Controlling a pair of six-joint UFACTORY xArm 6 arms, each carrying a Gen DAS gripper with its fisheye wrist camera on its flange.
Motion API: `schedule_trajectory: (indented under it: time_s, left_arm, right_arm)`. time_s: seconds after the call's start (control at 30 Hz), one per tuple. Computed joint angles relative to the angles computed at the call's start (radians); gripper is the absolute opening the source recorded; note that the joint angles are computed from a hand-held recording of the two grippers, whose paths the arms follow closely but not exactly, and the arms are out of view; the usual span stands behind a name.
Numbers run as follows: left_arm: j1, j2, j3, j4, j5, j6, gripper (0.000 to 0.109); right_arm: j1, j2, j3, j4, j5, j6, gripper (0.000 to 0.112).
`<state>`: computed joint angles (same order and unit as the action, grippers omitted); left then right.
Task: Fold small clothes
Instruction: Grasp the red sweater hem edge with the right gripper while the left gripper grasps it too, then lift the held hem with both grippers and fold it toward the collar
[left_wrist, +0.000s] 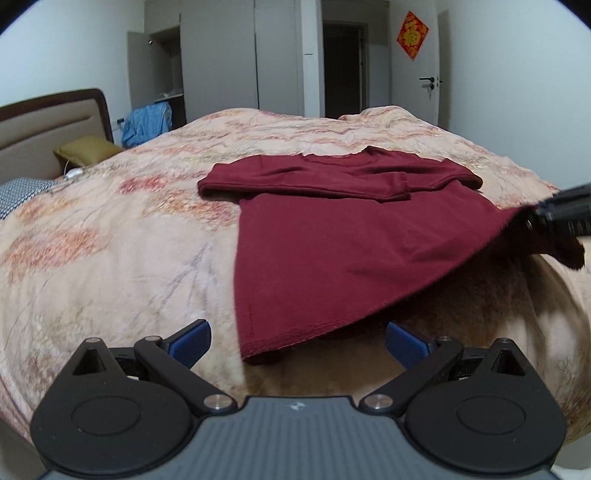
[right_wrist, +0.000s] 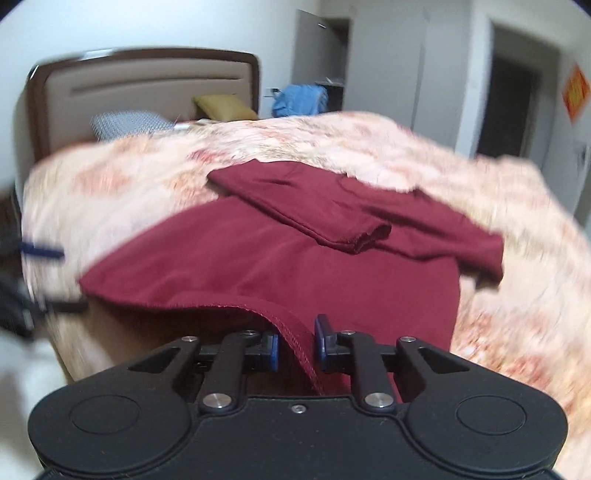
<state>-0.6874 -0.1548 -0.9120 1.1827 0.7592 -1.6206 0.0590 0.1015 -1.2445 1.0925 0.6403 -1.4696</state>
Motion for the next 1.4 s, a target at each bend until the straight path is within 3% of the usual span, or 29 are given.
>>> schedule_trajectory:
  time_s: [0.13,0.23,0.47,0.67,0.87,1.07,1.2,1.33,1.4]
  left_arm:
    - [-0.007,0.077,-0.065,0.043,-0.009,0.021,0.103]
    - [-0.015,0.142,-0.121,0.08,-0.013,0.037,0.103]
    - [-0.063,0.316,-0.288,0.112,0.22,0.083,0.103]
    - [-0.077,0.283,-0.23,0.167,0.343,0.078,0.088]
    - [-0.097,0.207,-0.12,0.275,0.374,0.017,0.081]
    - [-0.1,0.188,-0.105,0.293,0.346,0.008,0.064]
    - [-0.088,0.18,-0.1,0.288,0.303,0.023,0.045]
    - [-0.082,0.175,-0.095,0.29,0.287,0.04,0.023]
    - [-0.079,0.171,-0.092,0.285,0.286,0.048,0.019]
  right_arm:
    - [-0.019,0.052,-0.083,-0.057,0.07,0.182,0.02]
    - [-0.023,0.067,-0.114,-0.067,0.088,0.225,0.02]
    - [-0.021,0.071,-0.13,-0.06,0.091,0.233,0.02]
    - [-0.025,0.06,-0.12,-0.053,0.084,0.223,0.02]
    - [-0.021,0.042,-0.087,-0.041,0.059,0.197,0.02]
    - [-0.02,0.035,-0.057,-0.051,0.035,0.212,0.021]
    - [-0.014,0.016,-0.022,-0.053,0.001,0.182,0.022]
    - [0.013,-0.019,0.049,-0.038,-0.107,0.082,0.032]
    - [0.029,-0.033,0.089,-0.035,-0.164,0.016,0.032]
